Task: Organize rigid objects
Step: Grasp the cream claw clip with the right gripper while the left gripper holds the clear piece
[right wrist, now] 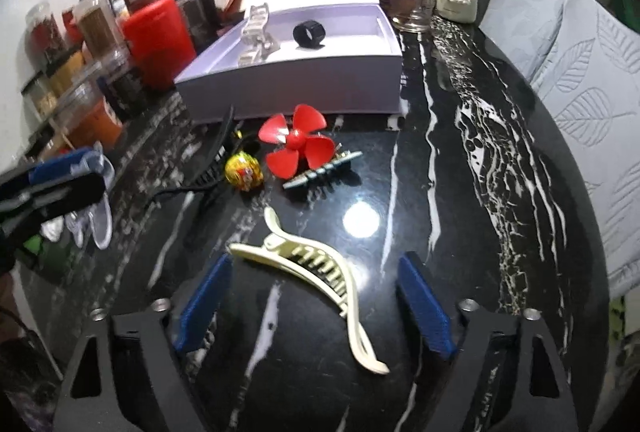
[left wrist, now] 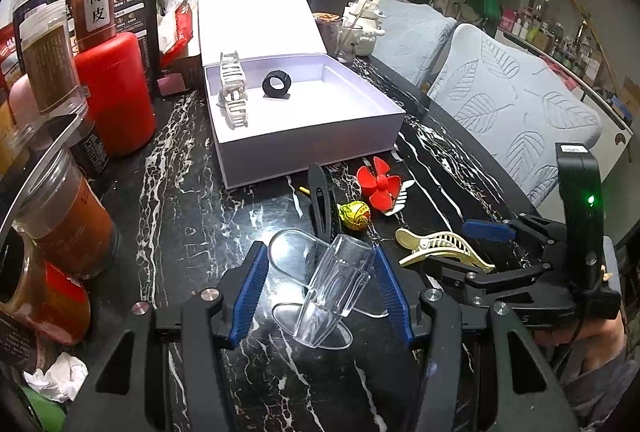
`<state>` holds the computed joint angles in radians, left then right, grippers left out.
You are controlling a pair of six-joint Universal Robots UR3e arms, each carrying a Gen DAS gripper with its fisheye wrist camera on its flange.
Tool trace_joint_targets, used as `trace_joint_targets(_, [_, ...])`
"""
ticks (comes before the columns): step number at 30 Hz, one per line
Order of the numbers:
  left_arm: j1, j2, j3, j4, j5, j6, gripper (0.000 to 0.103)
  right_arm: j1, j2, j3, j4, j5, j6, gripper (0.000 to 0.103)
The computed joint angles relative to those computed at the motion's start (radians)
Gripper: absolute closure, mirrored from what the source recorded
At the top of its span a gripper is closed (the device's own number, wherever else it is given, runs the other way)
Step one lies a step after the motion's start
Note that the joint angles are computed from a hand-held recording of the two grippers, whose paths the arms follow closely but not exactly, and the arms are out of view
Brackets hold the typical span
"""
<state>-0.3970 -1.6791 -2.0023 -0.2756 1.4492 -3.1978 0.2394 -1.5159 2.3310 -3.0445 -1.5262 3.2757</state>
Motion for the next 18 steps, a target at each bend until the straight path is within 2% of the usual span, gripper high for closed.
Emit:
trace_joint_targets(3, [-0.009, -0.010, 0.008, -0.005, 0.011, -0.009, 0.049, 0.016, 0.018, -0.006, 0.002, -0.032, -0.012, 0.053])
trace_joint_targets(5, [-0.013, -0.015, 0.012, -0.007, 0.018, -0.015, 0.049, 0.024, 0.019, -0.010, 0.008, -0.046, -0.025, 0.076])
trace_joint_targets(6, [-0.018, -0.018, 0.015, -0.007, 0.023, -0.020, 0.049, 0.018, 0.017, -0.006, 0.008, -0.040, -0.026, 0.081])
trace_joint_targets(7, [-0.020, -0.020, 0.015, -0.006, 0.027, -0.022, 0.049, 0.012, 0.012, 0.002, 0.002, -0.033, -0.027, 0.083])
trace_joint_targets(18, [-0.054, -0.003, 0.007, -0.004, 0.080, -0.054, 0.049, 0.009, -0.090, 0.078, -0.008, -0.027, -0.032, 0.084])
